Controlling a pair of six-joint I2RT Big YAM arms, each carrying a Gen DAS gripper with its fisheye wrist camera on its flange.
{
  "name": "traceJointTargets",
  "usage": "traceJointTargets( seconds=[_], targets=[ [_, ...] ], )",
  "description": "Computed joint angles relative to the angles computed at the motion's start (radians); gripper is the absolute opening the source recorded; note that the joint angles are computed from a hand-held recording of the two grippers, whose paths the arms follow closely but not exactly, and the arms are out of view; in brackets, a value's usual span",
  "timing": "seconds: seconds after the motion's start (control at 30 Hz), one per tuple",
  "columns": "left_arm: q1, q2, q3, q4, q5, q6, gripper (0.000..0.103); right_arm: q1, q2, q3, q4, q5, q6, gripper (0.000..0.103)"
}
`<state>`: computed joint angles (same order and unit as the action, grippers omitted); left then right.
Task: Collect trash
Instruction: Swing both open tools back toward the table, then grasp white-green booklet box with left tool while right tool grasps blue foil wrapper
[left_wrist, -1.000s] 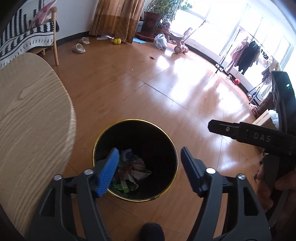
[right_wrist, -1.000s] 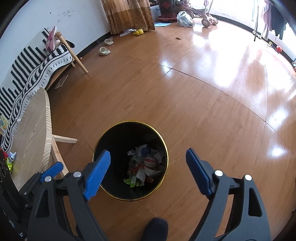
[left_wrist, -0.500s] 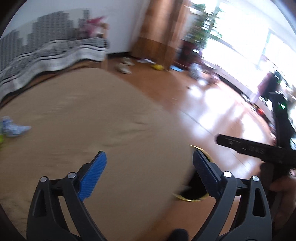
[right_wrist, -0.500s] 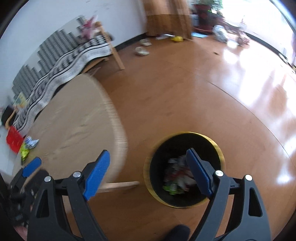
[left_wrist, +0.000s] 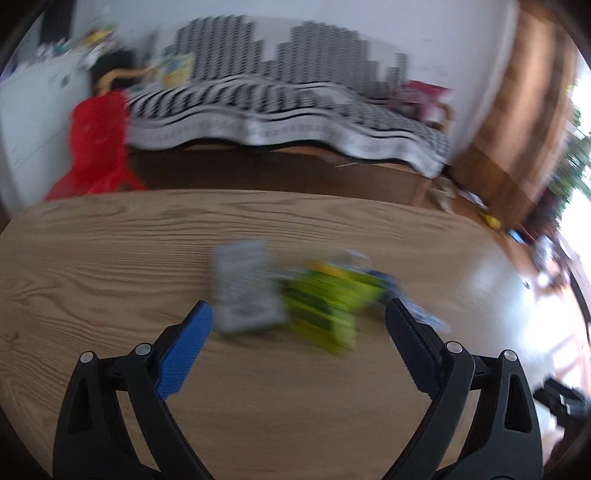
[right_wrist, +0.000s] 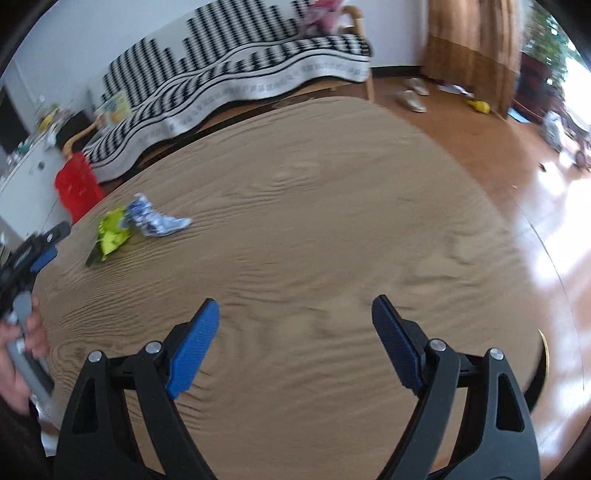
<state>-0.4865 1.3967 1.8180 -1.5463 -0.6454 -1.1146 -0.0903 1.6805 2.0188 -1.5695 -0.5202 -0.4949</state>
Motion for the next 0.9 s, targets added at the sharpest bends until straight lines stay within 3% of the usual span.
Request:
traceJointTargets(
  seconds=[0.13,0.23,0.53,0.67,0.77,0.9],
  targets=[
    [0.101,-0.042,-0.089,0.071,0.099,0.036,0.091,0.068,-0.015,-0.032,0.025,0.014,0.018,0.082],
    [0.135,-0.01,-0.083,0.075,0.135,0.065,0.091,0.094,-0.012,-0.04,0.034,0.024,0.023,0.082],
    [0.183,-0.021,-0.16,0.107,0.143,0.102,0.089,0.127,0.006,-0.022,0.035,-0.001,0.03,0.082],
    [0.196,-0.051,-0.206,0.151,0.184,0.13,0.056,0.147,-0.004,-0.03,0.042,-0.016,0.019,0.082],
    [0.179,-0.069,-0.211,0.13,0.165,0.147,0.055,0.169,0.004,-0.014,0.041,-0.032,0.028,0.082],
    [0.142,-0.115,-0.21,0.073,0.131,0.115,0.054,0.224,0.014,0.0,0.066,-0.022,0.036,0.082]
  ],
)
